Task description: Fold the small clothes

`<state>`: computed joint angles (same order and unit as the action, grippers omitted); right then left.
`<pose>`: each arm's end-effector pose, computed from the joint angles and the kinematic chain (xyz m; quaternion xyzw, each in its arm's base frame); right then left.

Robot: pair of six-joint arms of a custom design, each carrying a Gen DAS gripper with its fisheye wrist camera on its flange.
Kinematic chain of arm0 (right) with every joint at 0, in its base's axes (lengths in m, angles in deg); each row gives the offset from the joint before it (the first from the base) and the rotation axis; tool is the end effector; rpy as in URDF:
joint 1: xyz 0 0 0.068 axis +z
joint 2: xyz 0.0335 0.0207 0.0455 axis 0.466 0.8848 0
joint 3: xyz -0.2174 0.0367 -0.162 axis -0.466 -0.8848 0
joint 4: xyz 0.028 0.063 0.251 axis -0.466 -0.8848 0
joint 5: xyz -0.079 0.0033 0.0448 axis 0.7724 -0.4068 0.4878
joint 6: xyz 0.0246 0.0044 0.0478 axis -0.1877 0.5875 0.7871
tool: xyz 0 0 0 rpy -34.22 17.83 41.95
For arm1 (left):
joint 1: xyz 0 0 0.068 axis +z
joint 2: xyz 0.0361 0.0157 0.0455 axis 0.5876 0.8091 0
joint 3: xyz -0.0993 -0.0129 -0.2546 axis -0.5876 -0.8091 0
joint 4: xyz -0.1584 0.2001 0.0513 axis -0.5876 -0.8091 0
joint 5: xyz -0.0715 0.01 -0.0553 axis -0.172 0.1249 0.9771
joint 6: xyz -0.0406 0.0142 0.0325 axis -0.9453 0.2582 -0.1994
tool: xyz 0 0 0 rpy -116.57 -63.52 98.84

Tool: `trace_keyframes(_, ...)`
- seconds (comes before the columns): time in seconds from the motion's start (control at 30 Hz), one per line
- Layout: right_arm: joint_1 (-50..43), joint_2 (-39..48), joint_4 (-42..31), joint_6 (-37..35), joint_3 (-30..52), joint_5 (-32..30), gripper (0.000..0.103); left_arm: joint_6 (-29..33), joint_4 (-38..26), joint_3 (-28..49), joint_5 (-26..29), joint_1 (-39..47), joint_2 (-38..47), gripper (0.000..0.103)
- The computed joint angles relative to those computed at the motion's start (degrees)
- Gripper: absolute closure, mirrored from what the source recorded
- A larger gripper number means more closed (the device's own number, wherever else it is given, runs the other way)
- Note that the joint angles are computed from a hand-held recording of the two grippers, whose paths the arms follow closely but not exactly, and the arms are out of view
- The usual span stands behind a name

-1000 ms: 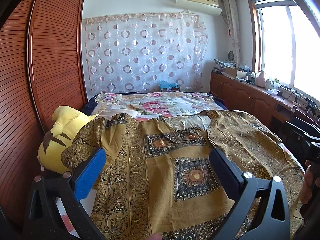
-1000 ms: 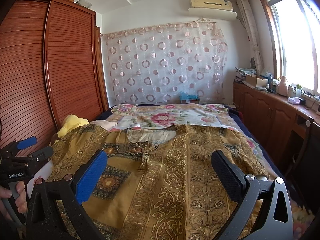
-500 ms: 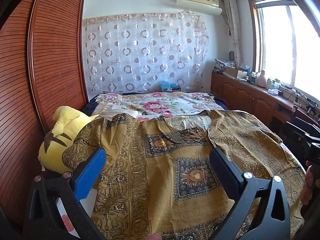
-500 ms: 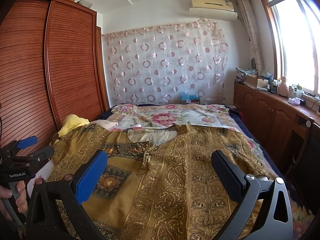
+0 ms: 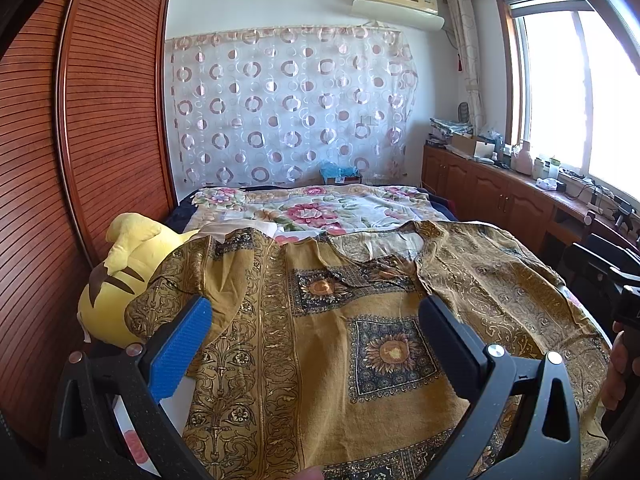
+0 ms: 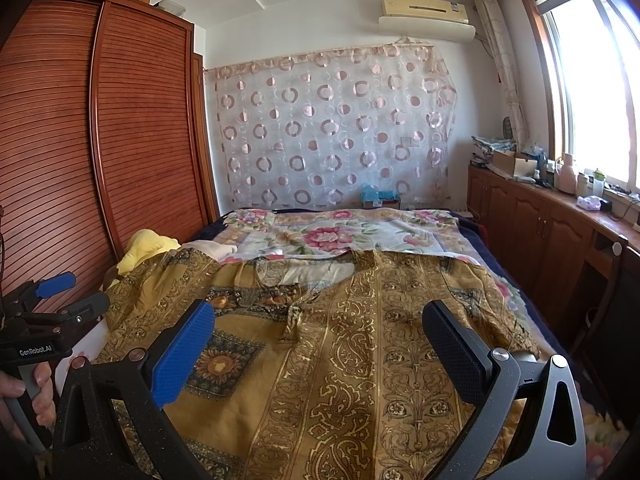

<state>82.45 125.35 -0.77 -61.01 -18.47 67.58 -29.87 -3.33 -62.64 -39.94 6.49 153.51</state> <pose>0.1649 0.1915 0.1351 -0.0453 0.8108 0.0671 0.5797 0.2107 -0.1055 0.1382 0.0535 0.8440 -0.0371 0.5323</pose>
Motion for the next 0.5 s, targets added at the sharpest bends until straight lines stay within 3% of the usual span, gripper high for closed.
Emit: trace_keyframes(0.5, 0.17, 0.01, 0.47, -0.28, -0.1, 0.17, 0.0, 0.85, -0.3, -0.65, 1.55, 2.02, -1.42, 0.0)
